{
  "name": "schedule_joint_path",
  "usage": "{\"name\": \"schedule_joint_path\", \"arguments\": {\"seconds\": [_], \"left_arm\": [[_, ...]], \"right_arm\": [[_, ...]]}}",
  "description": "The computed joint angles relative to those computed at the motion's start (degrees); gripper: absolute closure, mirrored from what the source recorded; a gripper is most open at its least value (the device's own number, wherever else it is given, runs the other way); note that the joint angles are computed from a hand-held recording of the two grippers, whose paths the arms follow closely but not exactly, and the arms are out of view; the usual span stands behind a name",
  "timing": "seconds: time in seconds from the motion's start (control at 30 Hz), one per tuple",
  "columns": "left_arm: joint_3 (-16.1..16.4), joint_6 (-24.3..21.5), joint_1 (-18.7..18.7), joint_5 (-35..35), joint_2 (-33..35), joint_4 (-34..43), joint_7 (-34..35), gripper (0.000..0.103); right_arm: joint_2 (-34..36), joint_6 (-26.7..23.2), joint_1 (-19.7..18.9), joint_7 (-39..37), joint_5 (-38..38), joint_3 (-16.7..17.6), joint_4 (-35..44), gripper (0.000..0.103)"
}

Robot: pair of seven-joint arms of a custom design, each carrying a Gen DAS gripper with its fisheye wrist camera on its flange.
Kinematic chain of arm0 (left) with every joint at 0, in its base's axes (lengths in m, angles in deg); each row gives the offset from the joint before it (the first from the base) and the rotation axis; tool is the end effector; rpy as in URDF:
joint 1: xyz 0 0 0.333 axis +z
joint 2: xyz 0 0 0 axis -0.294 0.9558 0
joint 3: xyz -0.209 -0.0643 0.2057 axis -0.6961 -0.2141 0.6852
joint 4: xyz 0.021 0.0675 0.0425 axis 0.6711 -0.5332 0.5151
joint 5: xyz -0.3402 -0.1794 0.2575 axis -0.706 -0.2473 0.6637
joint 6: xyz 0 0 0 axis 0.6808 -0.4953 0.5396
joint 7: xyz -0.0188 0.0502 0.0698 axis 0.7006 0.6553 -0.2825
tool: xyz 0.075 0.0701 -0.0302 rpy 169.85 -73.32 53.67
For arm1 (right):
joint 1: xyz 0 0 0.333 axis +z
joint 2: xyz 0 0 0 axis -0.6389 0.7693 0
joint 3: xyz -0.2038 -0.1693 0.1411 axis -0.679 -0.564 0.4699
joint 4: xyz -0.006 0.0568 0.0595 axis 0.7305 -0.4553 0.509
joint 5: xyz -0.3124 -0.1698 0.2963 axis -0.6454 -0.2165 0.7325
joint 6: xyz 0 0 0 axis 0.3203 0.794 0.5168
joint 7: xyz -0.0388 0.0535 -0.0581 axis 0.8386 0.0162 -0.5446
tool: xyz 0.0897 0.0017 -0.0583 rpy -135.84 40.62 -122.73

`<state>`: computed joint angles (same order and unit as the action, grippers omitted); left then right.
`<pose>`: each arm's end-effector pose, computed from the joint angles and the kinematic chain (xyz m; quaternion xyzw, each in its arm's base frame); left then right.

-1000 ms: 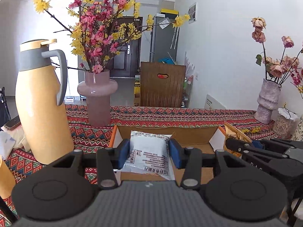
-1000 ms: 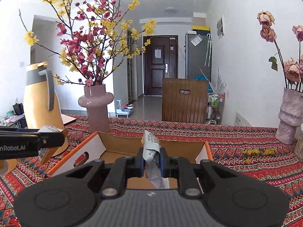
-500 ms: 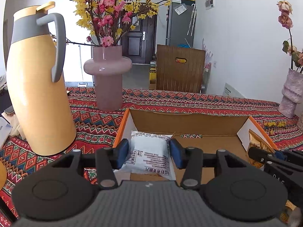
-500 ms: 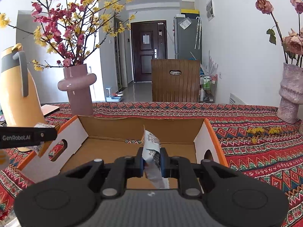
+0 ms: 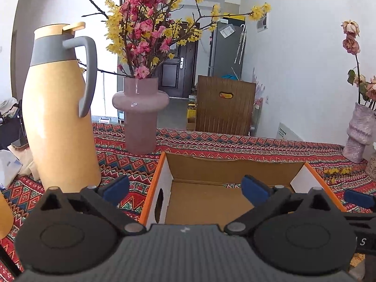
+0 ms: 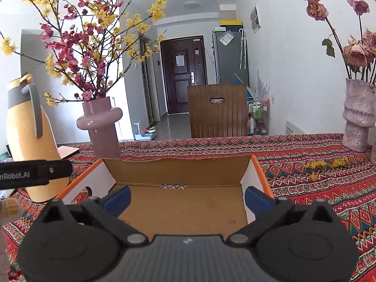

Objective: Organize snacks
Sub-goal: 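Carry both packets over the cardboard box and open both grippers, then grasp the orange sausage packet with the right gripper while the left grasps a clear packet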

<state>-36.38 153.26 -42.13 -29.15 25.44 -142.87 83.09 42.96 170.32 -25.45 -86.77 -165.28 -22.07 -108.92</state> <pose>0.5268 -0.1045 0.5165 -0.5335 0.6499 -0.4434 0.3106 0.4786 0.2796 0.4631 -0.5251 0.6490 -0.3967 0.3817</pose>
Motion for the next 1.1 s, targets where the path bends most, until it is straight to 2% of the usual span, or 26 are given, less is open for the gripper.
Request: {"name": "schedule_joint_path", "arguments": {"seconds": [0.13,0.27,0.63,1.1], "left_arm": [[-4.8,-0.9,5.2,0.6,-0.5,0.0,-2.0,0.0],[-6.4,-2.6,7.2,0.8,-2.6,-0.6,-3.1,0.0],[-3.4,-4.4,4.7,0.2,-12.0,-6.6,0.7,0.0],[-0.9,-7.0,4.4,-1.1,-21.5,-15.4,5.0,0.0]], "right_arm": [[-0.6,-0.7,0.1,0.4,-0.6,0.3,-0.1,0.0],[-2.8,-1.7,0.4,0.9,-1.6,1.1,-0.8,0.0],[-11.9,-2.4,1.3,-2.2,0.1,3.9,-6.4,0.0],[-22.5,-2.5,1.6,-6.4,10.7,7.5,-16.5,0.0]]}}
